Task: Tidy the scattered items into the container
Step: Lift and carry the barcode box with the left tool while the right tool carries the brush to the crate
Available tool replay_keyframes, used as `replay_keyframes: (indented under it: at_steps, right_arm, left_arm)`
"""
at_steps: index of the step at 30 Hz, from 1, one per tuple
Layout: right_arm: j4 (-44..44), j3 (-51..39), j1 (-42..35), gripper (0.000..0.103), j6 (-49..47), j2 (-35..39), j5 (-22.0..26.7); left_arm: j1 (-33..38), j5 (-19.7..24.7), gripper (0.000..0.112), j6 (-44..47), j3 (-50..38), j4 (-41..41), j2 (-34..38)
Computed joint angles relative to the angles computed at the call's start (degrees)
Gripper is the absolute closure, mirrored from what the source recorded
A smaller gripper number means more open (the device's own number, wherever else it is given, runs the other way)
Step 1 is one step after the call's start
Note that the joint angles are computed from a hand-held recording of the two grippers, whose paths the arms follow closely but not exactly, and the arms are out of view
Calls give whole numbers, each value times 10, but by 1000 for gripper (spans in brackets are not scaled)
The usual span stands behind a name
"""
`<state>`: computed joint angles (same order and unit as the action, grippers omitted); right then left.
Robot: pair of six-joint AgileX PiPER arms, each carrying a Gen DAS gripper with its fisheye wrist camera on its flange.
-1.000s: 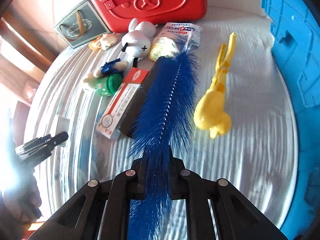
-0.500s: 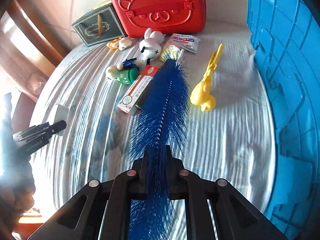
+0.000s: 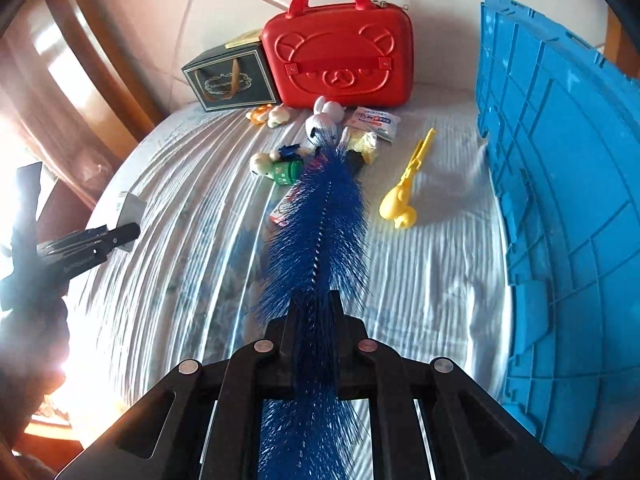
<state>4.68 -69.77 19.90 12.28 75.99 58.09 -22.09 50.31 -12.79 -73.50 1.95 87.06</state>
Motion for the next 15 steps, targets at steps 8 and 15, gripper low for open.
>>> replay_keyframes:
  at_steps: [8,15]
  right_arm:
    - [-17,-28,7,93,2,-59,53]
    - [-18,-61,7,93,-10,-95,91]
  left_arm:
    - [-20,44,83,-24,-28,22,-39]
    - [-55,96,83,-63,-72,55,-54]
